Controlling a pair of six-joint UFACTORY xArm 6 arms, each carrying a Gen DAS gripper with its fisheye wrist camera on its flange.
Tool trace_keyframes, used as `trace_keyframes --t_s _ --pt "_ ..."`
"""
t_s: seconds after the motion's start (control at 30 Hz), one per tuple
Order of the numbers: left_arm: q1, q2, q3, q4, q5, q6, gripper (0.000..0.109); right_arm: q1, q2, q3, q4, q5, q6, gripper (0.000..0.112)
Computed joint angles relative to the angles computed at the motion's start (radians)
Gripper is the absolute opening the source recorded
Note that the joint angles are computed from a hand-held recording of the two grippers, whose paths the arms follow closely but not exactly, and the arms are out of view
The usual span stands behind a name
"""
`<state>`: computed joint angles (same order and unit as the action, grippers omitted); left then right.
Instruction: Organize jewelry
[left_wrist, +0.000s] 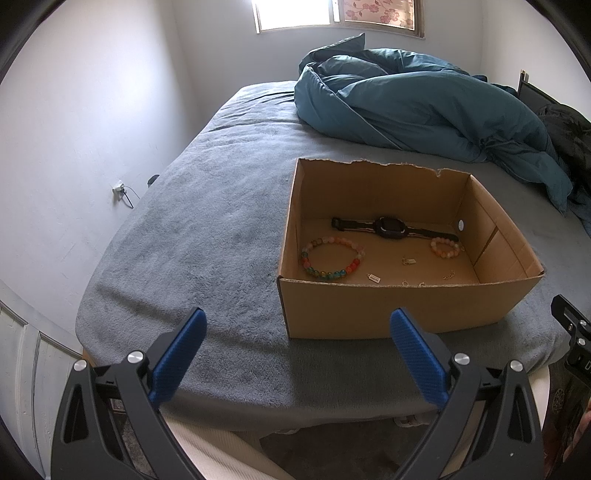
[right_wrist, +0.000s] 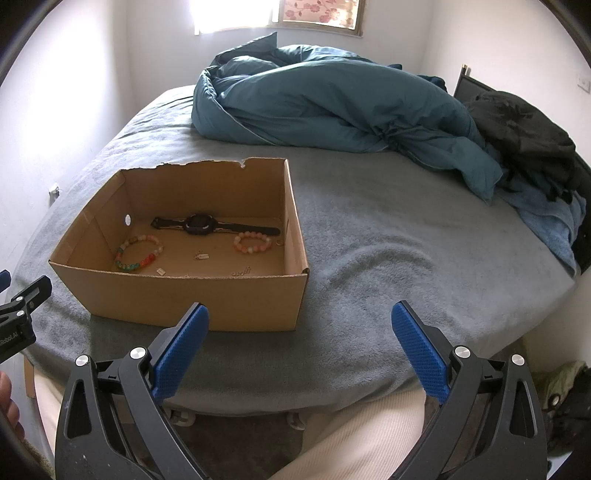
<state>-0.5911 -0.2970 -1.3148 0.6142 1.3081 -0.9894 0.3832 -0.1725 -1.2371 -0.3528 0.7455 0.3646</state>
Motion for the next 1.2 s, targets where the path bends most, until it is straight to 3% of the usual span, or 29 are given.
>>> trace_keyframes --t_s 1.2 --pt "0.001 0.002 -0.002 -0.003 -0.001 0.001 0.097 0.006 0.001 -0.003 -0.007 0.003 0.011 0.095"
